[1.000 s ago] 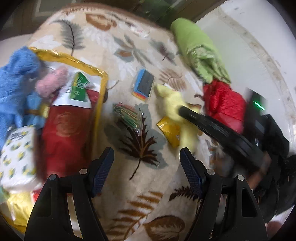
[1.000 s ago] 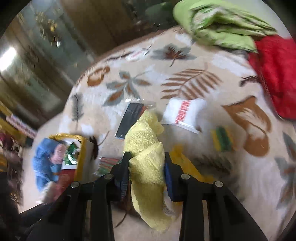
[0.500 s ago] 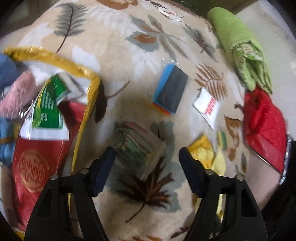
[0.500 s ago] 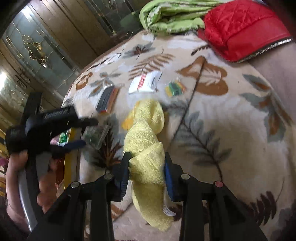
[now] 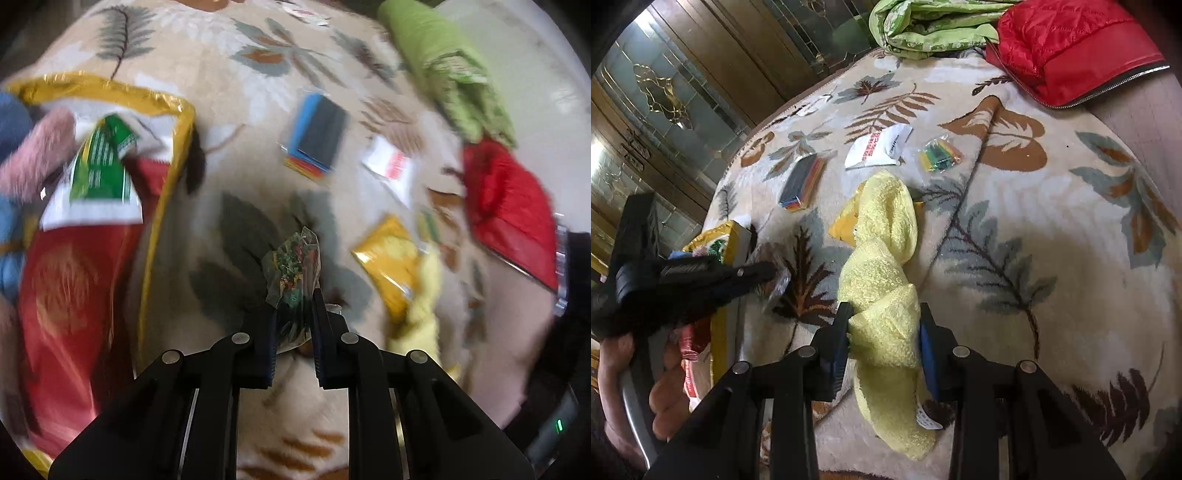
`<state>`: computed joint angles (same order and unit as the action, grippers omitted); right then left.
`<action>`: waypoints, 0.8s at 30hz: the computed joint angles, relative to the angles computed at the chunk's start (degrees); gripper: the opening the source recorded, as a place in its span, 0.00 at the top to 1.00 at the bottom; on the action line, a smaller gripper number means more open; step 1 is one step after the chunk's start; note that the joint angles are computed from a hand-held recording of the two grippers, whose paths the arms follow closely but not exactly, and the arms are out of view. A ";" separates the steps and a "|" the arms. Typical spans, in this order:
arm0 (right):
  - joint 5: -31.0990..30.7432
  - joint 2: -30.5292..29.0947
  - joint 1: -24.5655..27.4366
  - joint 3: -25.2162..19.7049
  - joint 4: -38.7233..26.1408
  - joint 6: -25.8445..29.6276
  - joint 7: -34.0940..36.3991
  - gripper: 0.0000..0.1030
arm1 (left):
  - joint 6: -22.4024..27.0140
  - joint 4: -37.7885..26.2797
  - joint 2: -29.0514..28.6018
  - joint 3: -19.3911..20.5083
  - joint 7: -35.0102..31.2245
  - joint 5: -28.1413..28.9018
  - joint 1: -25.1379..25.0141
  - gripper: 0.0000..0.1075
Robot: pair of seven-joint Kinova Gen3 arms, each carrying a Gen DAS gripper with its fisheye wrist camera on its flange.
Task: Organize soft objects
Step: 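Carry the yellow towel and pen packet into the clear bag and release both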
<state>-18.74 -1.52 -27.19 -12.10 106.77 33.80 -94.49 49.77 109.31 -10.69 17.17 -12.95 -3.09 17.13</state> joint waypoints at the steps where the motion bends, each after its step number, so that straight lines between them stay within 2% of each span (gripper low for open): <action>1: -0.58 -0.43 -0.02 0.05 0.20 -0.10 0.69 0.67 | -0.16 0.09 -0.65 1.06 0.60 -0.29 -0.26 0.86; 4: -1.52 -1.89 -0.38 0.08 0.89 -0.38 2.24 0.67 | -1.27 1.47 -4.47 2.21 1.78 0.40 1.28 0.86; 6: -3.55 -2.67 -0.80 0.42 1.58 -0.69 4.45 0.68 | -0.93 2.02 -7.26 4.76 3.41 0.28 0.98 0.86; 11: -9.52 -4.35 -1.91 1.27 1.33 0.05 8.28 0.68 | 4.69 0.08 -14.53 12.07 6.59 -0.83 -2.23 0.86; 13: -11.01 -5.03 -2.51 1.20 0.88 0.19 9.24 0.68 | 7.31 -1.17 -16.89 13.19 6.61 -0.30 -3.77 0.86; 16: -11.70 -6.55 -3.81 0.20 0.43 -0.63 9.05 0.68 | 11.52 -2.80 -21.22 12.97 4.97 0.65 -5.65 0.86; 20: -13.60 -6.63 -6.85 -0.46 -0.84 -1.34 8.95 0.68 | 16.84 -3.92 -26.97 9.03 1.43 1.99 -6.99 0.86; 24: -7.60 -4.12 -7.82 -5.32 -4.94 -1.67 2.42 0.68 | 22.18 -4.76 -29.68 4.31 -3.75 2.18 -8.13 0.86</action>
<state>-26.34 -5.64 -35.02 -17.42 101.83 32.13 -92.07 71.95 104.55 -40.36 21.49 -16.70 -0.91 9.00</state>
